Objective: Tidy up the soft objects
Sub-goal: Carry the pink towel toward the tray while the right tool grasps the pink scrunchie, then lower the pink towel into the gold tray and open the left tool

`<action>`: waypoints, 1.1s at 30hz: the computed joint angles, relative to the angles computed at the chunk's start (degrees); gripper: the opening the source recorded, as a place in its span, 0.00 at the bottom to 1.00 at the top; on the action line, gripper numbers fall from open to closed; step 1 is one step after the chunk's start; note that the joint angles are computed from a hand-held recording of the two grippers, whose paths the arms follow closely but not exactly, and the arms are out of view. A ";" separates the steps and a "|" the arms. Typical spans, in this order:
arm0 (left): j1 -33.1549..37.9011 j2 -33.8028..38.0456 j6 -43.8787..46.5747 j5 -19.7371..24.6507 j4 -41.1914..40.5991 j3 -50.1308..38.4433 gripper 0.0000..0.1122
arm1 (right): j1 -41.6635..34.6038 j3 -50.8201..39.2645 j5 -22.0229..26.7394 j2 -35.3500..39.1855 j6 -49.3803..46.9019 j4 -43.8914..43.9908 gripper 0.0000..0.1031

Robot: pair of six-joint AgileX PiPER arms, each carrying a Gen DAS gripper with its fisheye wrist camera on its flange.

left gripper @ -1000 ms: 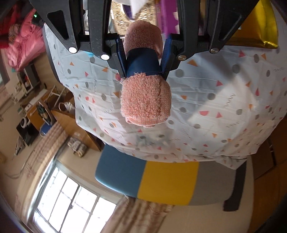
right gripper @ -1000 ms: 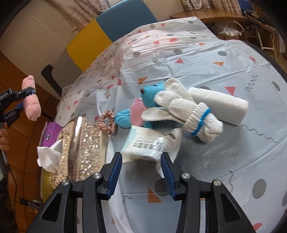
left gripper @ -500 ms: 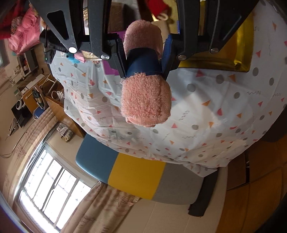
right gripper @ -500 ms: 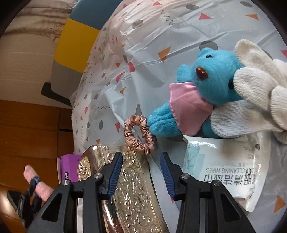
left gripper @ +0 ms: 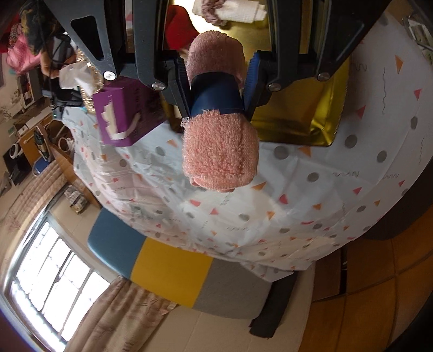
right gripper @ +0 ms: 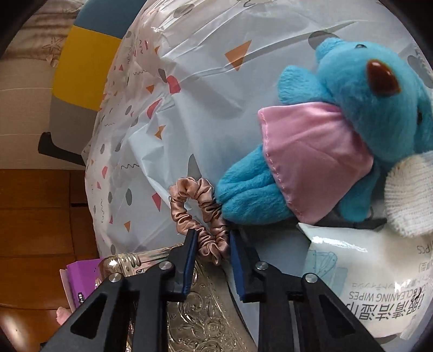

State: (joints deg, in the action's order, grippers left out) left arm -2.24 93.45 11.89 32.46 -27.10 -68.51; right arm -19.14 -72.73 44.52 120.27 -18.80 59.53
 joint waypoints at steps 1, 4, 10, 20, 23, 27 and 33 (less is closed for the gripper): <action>0.55 0.43 -0.41 -0.48 0.53 0.79 0.32 | -0.05 0.41 -0.56 -0.20 -0.72 0.24 0.15; 1.49 1.50 -0.73 -2.24 1.61 3.35 0.33 | 0.44 1.74 -3.06 -1.82 -2.55 0.33 0.11; 3.11 4.09 -0.58 -5.23 1.11 6.95 0.33 | 0.21 3.95 -7.04 -9.25 -3.17 -4.83 0.10; 5.52 4.21 -2.75 -9.44 2.26 11.31 0.55 | 2.00 -4.05 -6.66 -13.43 10.21 -22.79 0.10; 6.32 2.09 -2.09 -11.04 2.18 13.54 0.61 | 5.45 -7.94 -5.58 -14.23 11.58 -25.29 0.10; 6.53 -0.93 0.27 -11.92 1.10 16.70 0.61 | 11.92 -11.92 -4.13 -16.35 10.17 -26.23 0.10; 6.01 -6.31 0.47 -14.19 0.36 23.15 0.61 | 24.76 -13.14 -2.65 -19.45 7.01 -28.31 0.10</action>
